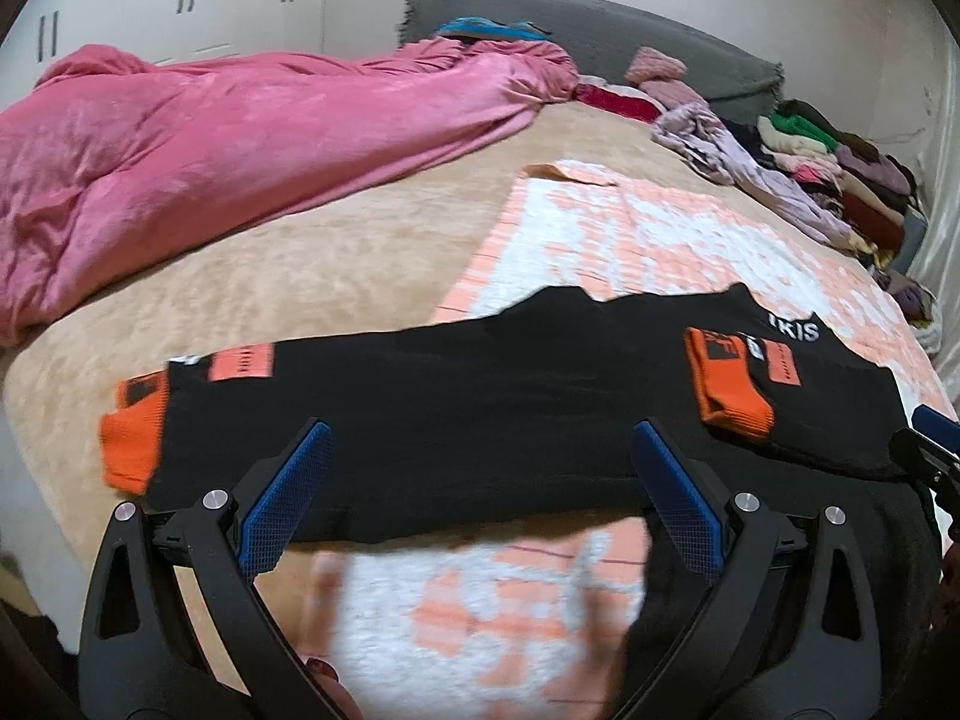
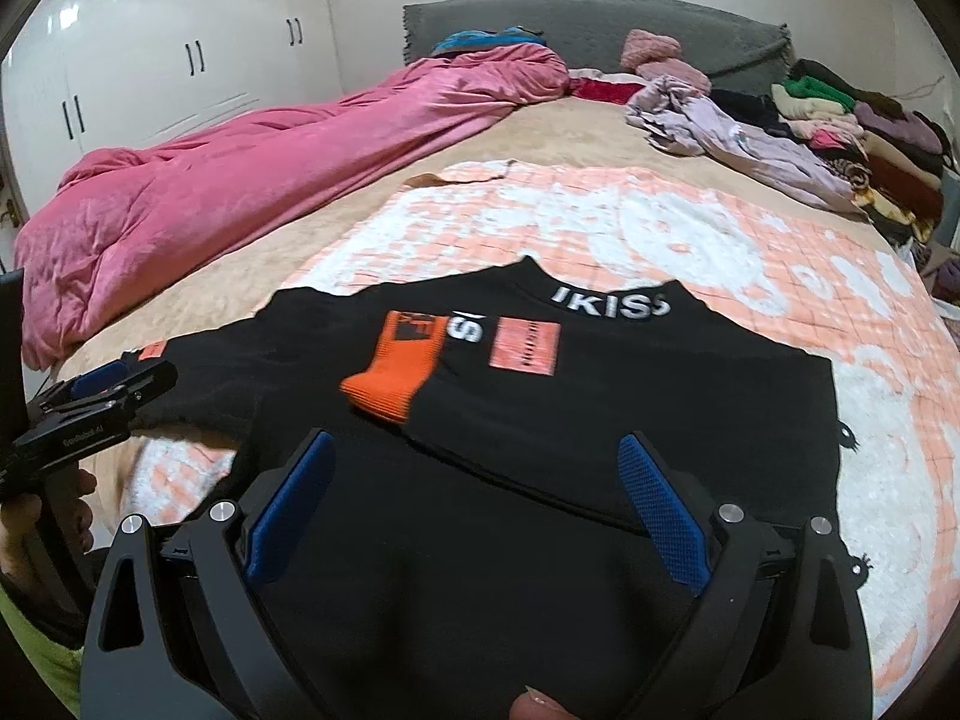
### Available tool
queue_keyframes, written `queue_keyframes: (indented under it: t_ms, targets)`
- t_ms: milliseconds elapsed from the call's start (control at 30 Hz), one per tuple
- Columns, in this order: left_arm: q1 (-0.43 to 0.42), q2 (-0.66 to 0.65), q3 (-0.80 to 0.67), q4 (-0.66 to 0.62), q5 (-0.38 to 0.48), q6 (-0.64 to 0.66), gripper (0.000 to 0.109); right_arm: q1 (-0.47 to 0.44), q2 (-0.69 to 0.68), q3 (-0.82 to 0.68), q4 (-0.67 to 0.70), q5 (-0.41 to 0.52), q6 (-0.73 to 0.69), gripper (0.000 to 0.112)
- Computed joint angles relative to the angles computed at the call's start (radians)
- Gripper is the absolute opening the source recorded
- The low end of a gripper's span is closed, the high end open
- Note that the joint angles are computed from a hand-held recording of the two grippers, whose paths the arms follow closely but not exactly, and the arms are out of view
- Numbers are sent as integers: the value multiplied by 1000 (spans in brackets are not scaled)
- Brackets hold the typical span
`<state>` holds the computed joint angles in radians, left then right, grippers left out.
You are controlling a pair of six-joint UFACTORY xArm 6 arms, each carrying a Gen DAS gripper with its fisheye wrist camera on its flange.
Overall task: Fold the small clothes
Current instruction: 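Move the left gripper to the other sleeve's orange cuff and grasp it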
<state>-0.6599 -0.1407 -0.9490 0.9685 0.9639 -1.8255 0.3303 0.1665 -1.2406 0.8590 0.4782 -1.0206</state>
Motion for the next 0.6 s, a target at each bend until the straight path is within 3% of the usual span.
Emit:
queue_keyframes:
  t_ms: [600]
  targets:
    - [-13, -306, 236, -63, 199, -111, 93, 88, -25, -1, -8, -6, -12, 95]
